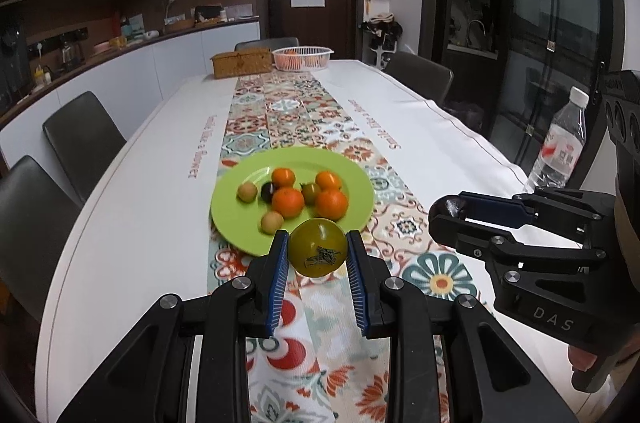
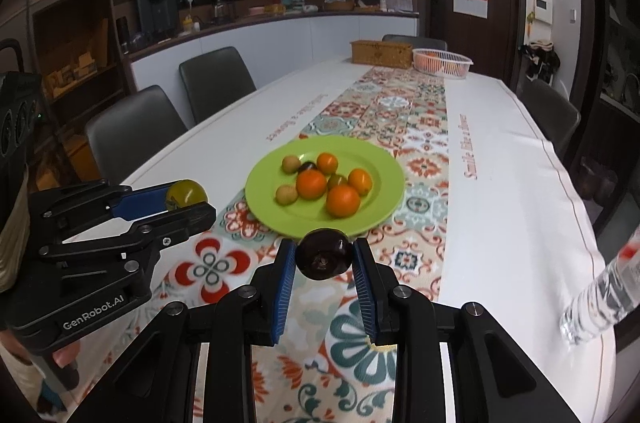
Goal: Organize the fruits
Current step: 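Carry the tomato and plum onto the green plate and open both tools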
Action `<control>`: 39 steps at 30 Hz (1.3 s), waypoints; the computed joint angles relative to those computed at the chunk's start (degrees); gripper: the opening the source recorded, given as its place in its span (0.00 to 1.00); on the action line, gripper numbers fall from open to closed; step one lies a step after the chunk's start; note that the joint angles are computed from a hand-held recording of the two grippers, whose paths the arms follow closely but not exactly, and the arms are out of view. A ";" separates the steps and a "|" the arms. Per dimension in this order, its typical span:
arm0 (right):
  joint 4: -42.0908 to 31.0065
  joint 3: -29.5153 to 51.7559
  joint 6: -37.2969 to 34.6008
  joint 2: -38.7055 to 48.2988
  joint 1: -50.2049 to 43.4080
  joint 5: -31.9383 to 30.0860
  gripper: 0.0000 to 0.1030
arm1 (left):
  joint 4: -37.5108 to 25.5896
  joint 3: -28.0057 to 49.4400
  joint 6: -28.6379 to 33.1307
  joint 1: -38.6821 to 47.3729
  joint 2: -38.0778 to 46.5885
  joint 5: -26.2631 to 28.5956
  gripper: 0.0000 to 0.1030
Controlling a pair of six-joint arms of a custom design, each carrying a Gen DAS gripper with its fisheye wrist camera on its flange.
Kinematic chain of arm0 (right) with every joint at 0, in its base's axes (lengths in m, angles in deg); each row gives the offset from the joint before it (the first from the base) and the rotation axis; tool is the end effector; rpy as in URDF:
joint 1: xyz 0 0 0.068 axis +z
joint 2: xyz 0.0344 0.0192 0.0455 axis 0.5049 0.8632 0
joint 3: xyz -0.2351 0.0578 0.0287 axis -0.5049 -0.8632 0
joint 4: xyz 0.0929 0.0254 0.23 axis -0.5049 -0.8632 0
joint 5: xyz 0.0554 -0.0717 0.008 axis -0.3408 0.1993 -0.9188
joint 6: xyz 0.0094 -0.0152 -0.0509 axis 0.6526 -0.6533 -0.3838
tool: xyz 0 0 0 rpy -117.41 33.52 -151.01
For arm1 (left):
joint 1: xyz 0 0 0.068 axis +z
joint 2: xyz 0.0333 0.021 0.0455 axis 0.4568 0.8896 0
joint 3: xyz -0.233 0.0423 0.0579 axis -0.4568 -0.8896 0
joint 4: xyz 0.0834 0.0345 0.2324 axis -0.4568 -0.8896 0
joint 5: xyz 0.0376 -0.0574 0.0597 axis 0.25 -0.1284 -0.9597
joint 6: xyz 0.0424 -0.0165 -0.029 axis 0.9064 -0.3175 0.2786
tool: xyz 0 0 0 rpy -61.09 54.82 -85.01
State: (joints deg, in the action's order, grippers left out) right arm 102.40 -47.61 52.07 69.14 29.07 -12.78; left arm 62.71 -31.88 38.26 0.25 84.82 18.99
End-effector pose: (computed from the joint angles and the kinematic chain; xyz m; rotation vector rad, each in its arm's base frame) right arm 0.2260 -0.0054 0.1100 0.1202 2.2238 0.0164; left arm 0.2864 -0.1534 0.1212 0.7915 2.0976 -0.3946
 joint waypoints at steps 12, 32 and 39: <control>1.21 8.95 -1.70 8.68 -2.90 -2.04 0.29 | -2.57 9.61 -0.84 0.71 5.57 0.62 0.27; -4.60 32.60 -4.17 28.60 -6.27 -5.04 0.29 | -11.90 34.94 -0.49 2.01 24.20 2.05 0.27; -12.21 44.72 -4.90 37.92 -7.04 -6.81 0.29 | -18.36 47.26 -1.62 3.01 32.90 2.79 0.27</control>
